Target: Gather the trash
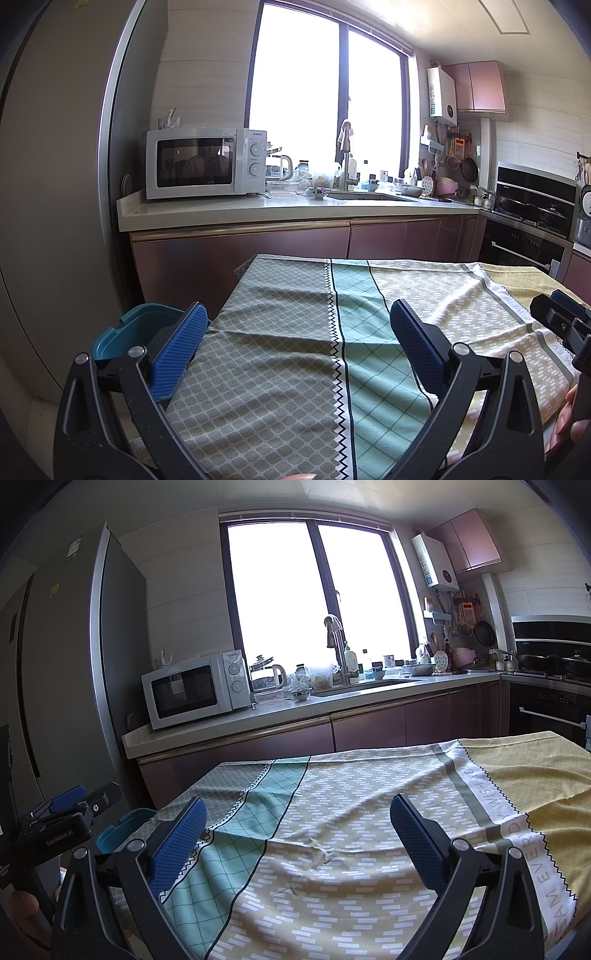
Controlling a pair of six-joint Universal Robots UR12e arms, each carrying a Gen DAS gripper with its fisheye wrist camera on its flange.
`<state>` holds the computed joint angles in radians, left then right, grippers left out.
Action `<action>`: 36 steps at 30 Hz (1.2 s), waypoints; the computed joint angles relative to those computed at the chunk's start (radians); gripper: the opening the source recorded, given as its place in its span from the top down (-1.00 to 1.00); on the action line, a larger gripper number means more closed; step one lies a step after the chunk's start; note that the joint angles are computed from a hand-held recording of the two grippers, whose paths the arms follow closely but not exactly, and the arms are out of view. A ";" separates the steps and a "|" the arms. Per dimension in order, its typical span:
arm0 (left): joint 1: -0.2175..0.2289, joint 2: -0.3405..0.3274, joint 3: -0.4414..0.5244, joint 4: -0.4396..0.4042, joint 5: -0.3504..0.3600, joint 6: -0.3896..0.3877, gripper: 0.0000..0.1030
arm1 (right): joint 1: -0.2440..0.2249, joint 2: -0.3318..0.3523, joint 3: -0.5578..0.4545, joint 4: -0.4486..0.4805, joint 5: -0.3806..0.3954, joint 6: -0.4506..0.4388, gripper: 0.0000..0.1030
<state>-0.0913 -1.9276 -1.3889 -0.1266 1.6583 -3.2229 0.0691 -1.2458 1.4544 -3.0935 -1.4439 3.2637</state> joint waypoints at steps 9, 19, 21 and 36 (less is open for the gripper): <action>-0.001 0.000 0.001 -0.001 0.001 0.000 -0.89 | -0.002 0.000 0.000 0.000 0.003 -0.001 -0.87; -0.001 0.000 0.001 -0.002 0.001 -0.001 -0.89 | -0.002 0.000 0.000 0.000 0.005 0.000 -0.87; -0.002 0.000 0.002 -0.002 0.004 0.000 -0.89 | -0.002 0.000 -0.001 0.001 0.003 -0.001 -0.87; -0.001 0.000 0.000 -0.001 0.004 0.001 -0.89 | 0.004 -0.002 0.004 -0.007 -0.012 0.004 -0.87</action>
<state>-0.0925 -1.9274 -1.3891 -0.1275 1.6623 -3.2223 0.0727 -1.2481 1.4579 -3.1005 -1.4556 3.2678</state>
